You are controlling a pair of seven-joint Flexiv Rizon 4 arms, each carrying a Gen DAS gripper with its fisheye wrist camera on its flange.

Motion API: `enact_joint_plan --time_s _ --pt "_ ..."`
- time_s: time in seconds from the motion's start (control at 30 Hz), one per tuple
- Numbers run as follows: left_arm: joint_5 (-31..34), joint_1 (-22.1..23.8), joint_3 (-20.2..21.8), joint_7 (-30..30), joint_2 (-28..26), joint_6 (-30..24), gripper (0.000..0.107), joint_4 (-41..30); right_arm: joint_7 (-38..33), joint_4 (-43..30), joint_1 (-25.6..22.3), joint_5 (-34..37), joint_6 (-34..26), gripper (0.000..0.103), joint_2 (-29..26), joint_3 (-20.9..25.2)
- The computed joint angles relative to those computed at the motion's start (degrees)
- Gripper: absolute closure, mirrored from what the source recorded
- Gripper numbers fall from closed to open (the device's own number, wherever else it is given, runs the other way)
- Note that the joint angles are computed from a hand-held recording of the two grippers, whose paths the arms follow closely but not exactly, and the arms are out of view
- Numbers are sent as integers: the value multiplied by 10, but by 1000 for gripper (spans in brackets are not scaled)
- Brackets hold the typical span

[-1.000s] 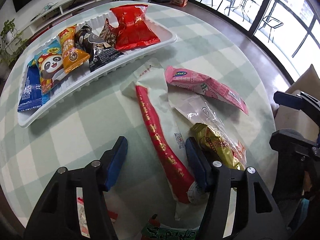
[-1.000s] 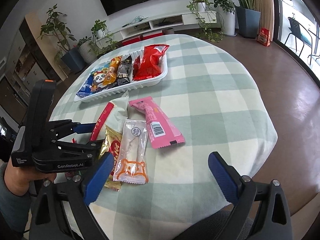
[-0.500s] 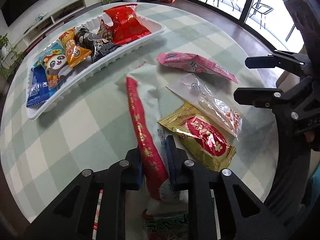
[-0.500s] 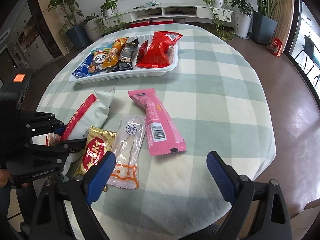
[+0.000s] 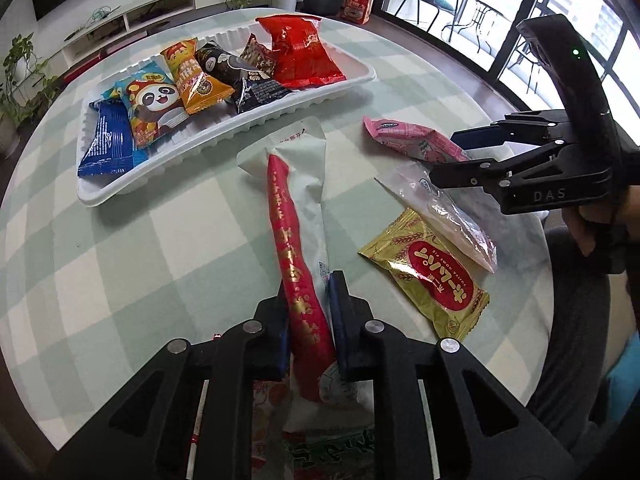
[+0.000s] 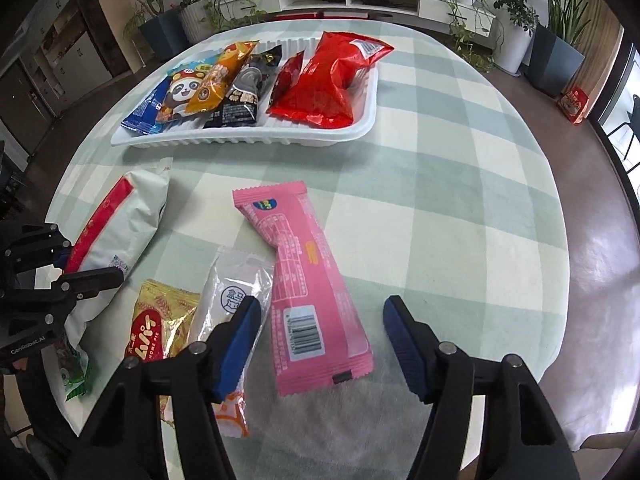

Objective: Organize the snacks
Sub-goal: 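Grasp the white-and-red bag with the left tool while the right tool grasps the pink bar, then carry both held packets over the white tray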

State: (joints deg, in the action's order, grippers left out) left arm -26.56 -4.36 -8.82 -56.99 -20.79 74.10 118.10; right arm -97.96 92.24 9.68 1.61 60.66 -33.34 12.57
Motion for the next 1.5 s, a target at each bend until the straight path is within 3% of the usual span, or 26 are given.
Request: enact_joint_plan --time_s 0.2,0.37,0.53,0.6,0.63,0.67,0.93,1.13,1.2,1.3,1.37,1.5 --pt "6 -4 0 -5 -6 -2 92 -7 -33 -54 1 -8 -57 40 -26 3" --pt "0 0 -5 1 -6 -2 92 -6 -50 -78 1 0 -95 64 -30 3" --pt "52 -24 23 -23 -10 0 92 -16 -59 -69 4 1 -97 68 -23 -5" --pt "53 -19 16 -21 -10 -1 92 -17 -56 -53 17 -18 -85 71 -17 -17" --pt "50 -16 12 -19 -10 -2 92 -17 -51 -46 23 -25 -78 79 -14 -21" --pt "41 -10 4 -13 -10 -2 92 -15 -51 -41 24 -28 -75 87 -11 -20" --pt "-19 12 -25 22 -3 9 93 4 -23 7 9 -1 -8 89 14 -7" --pt "-146 48 -83 96 14 27 94 31 -29 37 -21 55 48 89 48 27" --pt "-171 40 -77 108 21 26 95 35 -38 35 -33 81 54 89 52 41" --pt "-133 9 -36 87 16 17 95 25 -43 40 -33 93 58 89 57 43" --pt "-66 -12 0 56 8 -19 95 7 -41 38 -30 93 52 89 55 39" --pt "24 -29 34 17 -1 -76 94 -28 -40 44 -24 92 51 89 56 37"
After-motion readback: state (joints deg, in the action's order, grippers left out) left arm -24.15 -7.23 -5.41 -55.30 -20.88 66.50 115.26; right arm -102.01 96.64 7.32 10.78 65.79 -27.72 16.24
